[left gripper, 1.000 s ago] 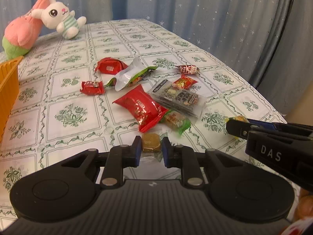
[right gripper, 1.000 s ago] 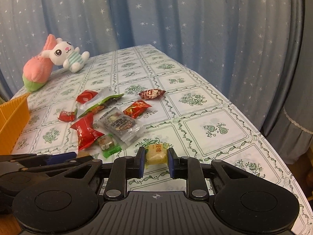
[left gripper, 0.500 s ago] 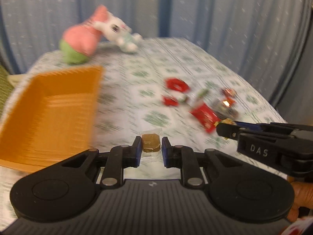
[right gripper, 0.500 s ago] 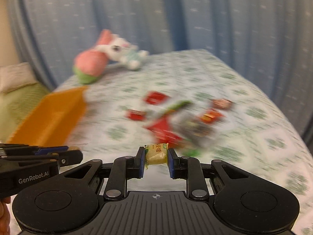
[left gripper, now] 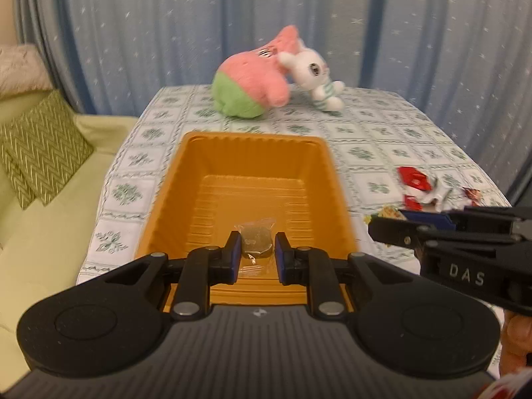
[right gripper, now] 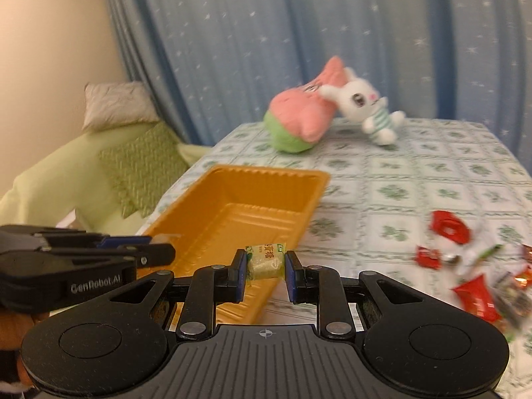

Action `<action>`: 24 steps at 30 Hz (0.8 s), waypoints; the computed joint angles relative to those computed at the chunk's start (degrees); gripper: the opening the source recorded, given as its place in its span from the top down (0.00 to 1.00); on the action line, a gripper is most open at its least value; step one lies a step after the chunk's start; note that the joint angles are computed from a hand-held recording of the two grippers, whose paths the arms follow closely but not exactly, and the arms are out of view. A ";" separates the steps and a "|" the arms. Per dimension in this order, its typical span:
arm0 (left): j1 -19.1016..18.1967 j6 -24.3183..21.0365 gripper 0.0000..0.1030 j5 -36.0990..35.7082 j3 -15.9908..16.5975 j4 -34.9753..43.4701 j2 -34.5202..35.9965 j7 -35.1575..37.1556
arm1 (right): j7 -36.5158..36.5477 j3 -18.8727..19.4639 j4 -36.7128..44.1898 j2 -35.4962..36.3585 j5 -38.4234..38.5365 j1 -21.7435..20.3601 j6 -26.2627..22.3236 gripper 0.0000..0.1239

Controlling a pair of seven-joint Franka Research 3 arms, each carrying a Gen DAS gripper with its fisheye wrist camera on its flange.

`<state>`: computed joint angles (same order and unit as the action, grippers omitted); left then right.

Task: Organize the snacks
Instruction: 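Lower both candies into the orange tray and open both tools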

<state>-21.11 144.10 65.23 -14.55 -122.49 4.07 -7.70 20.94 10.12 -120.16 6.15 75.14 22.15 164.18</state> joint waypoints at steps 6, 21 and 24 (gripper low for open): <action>2.33 4.67 0.68 0.09 1.34 -2.57 -0.50 -3.26 | 4.00 1.04 2.46 3.71 -4.62 0.53 0.74 0.81; 4.24 1.78 0.54 2.43 -0.81 -9.72 -7.79 -10.89 | 4.69 3.07 3.18 5.15 -7.41 -0.60 0.09 0.68; 4.36 0.66 0.52 2.33 -1.61 -10.45 -9.05 -11.39 | 0.47 3.55 2.36 4.14 -2.76 -1.03 0.75 0.43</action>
